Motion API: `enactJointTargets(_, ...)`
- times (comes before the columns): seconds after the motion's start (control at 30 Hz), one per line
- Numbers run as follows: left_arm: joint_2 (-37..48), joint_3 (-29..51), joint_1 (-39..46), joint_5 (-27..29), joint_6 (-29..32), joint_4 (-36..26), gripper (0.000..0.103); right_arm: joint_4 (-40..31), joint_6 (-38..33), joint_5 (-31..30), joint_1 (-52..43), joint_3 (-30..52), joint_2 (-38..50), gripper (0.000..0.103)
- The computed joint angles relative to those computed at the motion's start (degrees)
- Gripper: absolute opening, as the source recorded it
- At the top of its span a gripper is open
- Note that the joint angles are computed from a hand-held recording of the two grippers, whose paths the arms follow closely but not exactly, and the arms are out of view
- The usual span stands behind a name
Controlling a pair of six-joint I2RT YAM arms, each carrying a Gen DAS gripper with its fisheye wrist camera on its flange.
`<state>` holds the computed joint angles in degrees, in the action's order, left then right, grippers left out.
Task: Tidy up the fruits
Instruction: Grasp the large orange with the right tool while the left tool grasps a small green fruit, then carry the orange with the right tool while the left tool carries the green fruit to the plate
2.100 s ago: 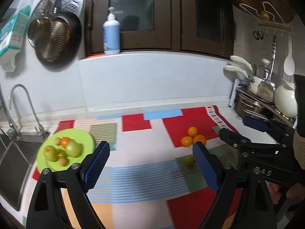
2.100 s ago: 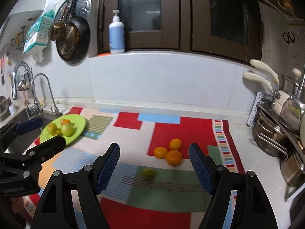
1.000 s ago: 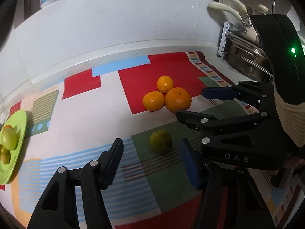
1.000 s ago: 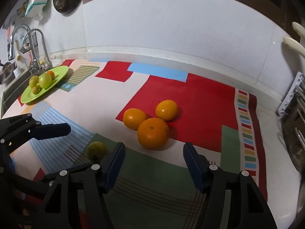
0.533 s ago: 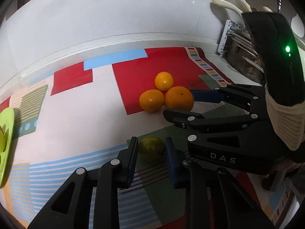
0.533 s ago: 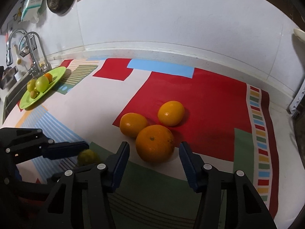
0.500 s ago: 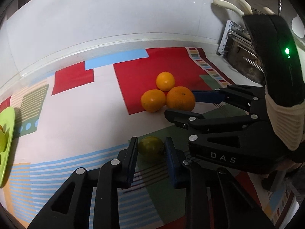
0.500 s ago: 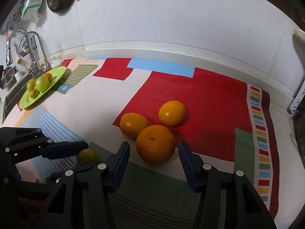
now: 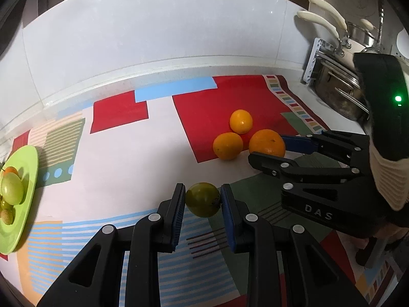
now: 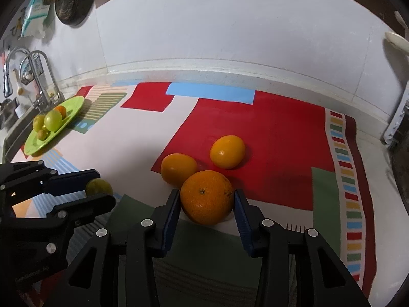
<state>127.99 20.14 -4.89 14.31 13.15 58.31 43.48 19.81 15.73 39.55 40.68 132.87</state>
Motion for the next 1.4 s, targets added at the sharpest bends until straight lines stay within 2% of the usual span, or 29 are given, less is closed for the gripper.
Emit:
enactJointTargets(0.2,-2.9,-3.5,2.1,2.1,1.5,1.2,0.028,1.6,3.8,3.6,3.7,-3.8,-3.4,0.042)
enactJointTargets(0.4,-7.4,-7.6,6.3,5.3,3.8,1.5,0.028,0.3,8.0,8.1,8.3,-6.7,-7.8,0.042)
enactJointTargets(0.7,-16.6,-14.5,16.6,12.8,10.4,0.0,0.028,-5.0,14.5,17.3,17.4,-8.4,-14.5,0.043)
enactJointTargets(0.83,-21.2,-16.5,22.0,16.6,14.2,-2.9,0.028,-8.1,17.4,21.3,21.1,-7.9,-16.7,0.043)
enactJointTargets(1.1,-32.8,-15.5,37.2,26.8,24.7,-20.2,0.028,-13.9,21.4,25.1,26.7,-4.0,-19.0,0.043)
enactJointTargets(1.4,-35.6,-9.0,50.9,34.4,35.5,-36.4,0.028,-18.8,20.3,27.3,30.5,4.2,-17.6,0.043)
